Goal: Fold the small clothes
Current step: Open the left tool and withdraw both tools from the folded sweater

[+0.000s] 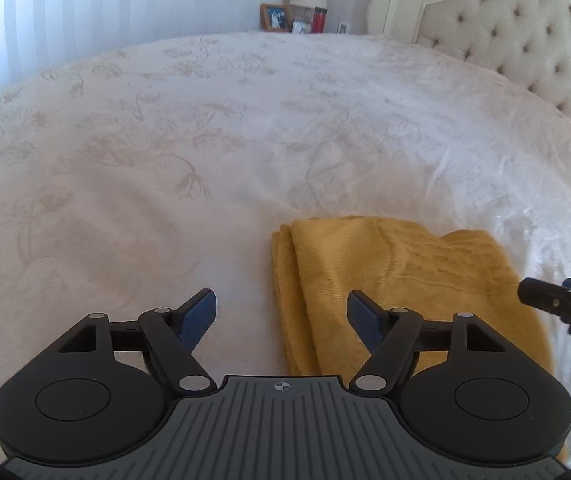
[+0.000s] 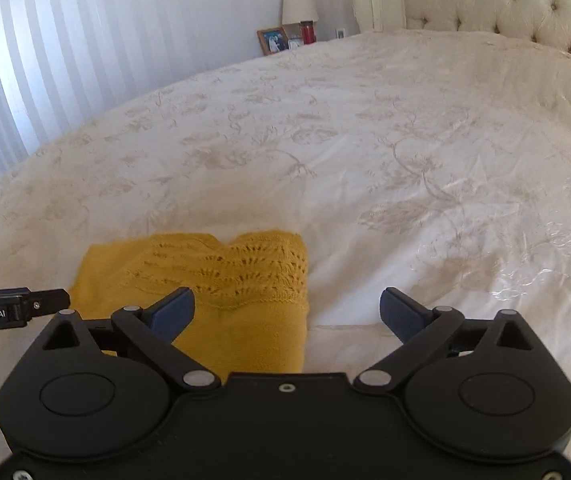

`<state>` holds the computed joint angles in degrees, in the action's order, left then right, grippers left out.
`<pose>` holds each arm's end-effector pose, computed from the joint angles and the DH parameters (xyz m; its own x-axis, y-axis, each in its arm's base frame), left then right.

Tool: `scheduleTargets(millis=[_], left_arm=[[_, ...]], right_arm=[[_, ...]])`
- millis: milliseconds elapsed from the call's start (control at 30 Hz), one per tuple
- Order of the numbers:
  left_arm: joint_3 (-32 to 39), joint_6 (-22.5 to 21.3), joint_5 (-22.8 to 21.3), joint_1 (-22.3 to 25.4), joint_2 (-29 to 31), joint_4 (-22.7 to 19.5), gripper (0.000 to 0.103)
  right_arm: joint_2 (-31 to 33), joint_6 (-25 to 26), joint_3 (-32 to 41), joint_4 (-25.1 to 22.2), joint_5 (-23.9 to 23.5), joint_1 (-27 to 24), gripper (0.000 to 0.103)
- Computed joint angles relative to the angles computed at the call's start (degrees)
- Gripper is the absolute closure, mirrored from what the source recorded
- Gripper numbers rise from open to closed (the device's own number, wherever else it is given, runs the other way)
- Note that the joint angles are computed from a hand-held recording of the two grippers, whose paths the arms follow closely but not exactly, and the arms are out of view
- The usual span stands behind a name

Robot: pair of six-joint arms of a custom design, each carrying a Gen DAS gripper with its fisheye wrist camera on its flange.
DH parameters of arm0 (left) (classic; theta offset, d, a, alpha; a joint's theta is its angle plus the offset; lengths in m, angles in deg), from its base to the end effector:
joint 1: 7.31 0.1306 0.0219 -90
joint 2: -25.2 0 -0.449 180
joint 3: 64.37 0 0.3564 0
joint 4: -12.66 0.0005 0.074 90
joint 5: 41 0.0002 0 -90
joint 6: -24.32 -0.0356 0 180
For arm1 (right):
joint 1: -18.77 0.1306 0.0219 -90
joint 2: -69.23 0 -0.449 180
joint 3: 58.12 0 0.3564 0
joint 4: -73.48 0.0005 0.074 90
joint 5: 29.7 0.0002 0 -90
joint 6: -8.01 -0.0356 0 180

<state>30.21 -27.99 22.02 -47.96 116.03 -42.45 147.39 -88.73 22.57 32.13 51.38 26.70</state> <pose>0.3515 -0.2812 0.5202 -0.6925 -0.1236 -0.7108 -0.0730 0.9922 -0.1013 0.3665 0.0561 0.5172 -0.6466 0.0270 -0.7623 -0.1813 0.9653 0.1880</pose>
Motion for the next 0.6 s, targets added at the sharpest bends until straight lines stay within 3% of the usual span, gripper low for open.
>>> scheduleTargets(millis=[267,400,600], left_arm=[[1.7,5.1,-6.1,-6.6,-4.4,-7.4,0.031],[3.4,8.1,-9.6,-10.5,-4.8,-12.9,0.031],[2.3,14.8,-12.3,-15.9,-6.6,-15.2,0.031]], right_arm=[[-7.2,-0.3,1.2,-7.7,2.9,2.5,0.001],[-10.8,-2.0,-0.1,-9.2,4.9,5.4,0.001],[-15.5,-3.8,-2.3,-10.2,10.3,11.0,0.001]])
